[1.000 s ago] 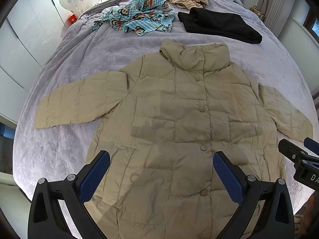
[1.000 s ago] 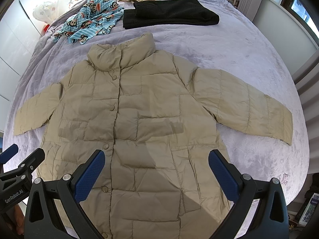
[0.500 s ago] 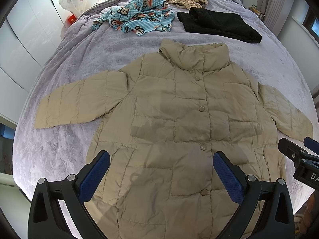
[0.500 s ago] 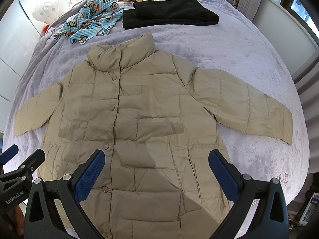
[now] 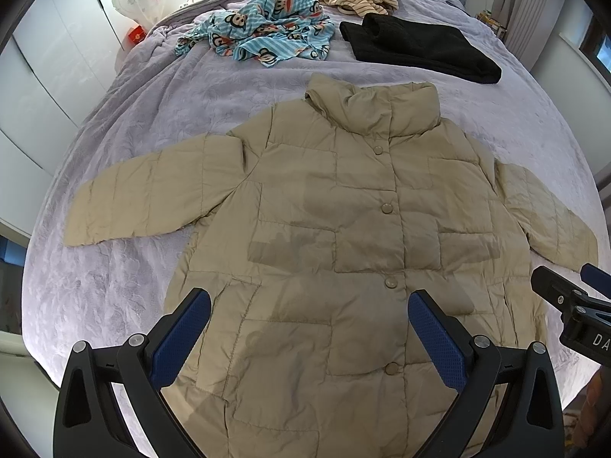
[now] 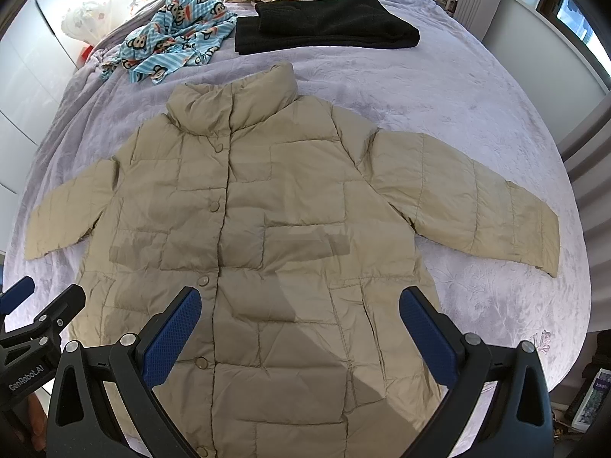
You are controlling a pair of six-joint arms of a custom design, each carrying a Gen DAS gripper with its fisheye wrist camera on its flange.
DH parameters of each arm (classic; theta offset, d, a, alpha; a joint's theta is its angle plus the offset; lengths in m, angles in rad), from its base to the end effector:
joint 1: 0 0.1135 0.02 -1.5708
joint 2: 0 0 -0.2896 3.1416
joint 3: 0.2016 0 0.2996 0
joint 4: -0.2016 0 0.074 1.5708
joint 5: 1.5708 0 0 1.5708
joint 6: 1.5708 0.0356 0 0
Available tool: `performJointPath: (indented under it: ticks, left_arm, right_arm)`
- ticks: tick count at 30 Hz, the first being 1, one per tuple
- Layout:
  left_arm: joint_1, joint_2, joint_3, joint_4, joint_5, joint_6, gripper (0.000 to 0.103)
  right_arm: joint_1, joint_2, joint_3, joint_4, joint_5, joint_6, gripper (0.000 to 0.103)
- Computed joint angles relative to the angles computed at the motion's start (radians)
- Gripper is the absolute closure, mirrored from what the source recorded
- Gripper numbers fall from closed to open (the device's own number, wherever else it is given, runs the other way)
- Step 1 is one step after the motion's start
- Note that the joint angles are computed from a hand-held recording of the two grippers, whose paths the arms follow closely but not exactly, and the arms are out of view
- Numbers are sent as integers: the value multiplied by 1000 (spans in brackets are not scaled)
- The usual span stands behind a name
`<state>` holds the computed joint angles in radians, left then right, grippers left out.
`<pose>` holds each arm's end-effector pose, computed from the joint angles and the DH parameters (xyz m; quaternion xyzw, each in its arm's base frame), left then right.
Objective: Fold large clothes
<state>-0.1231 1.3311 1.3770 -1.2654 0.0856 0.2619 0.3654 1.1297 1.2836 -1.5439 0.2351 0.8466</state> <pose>0.2769 -0.0373 0.3654 0.1955 0.9641 -0.0299 0.1771 0.1867 0.0626 0.3728 0.2460 0.9580 -0.0449 0.1402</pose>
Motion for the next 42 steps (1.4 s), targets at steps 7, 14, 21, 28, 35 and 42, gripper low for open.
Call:
performJointPath:
  ticks: [7,14,21,28,35,42]
  left_arm:
    - [34,7,-22,9,42,7,0]
    - [184,81,-31,26,149,98,0]
    - [373,302,39,157,174,140,0]
    - [571,683,303,176,303,78,0]
    - [647,1032,642,141,426,-29,0]
    - [616,1311,1092,126,445,-196,1]
  right_arm:
    - [6,5,-17,15,-17,6,0]
    - [40,5,-56,67,-43,35,0]
    - [125,51,-119,185,-85,127,0]
    - [261,248,-108,313,-126,214,0]
    - [299,413,-100,507,-156,233,0]
    - [293,500,-54,624,-110,187,0]
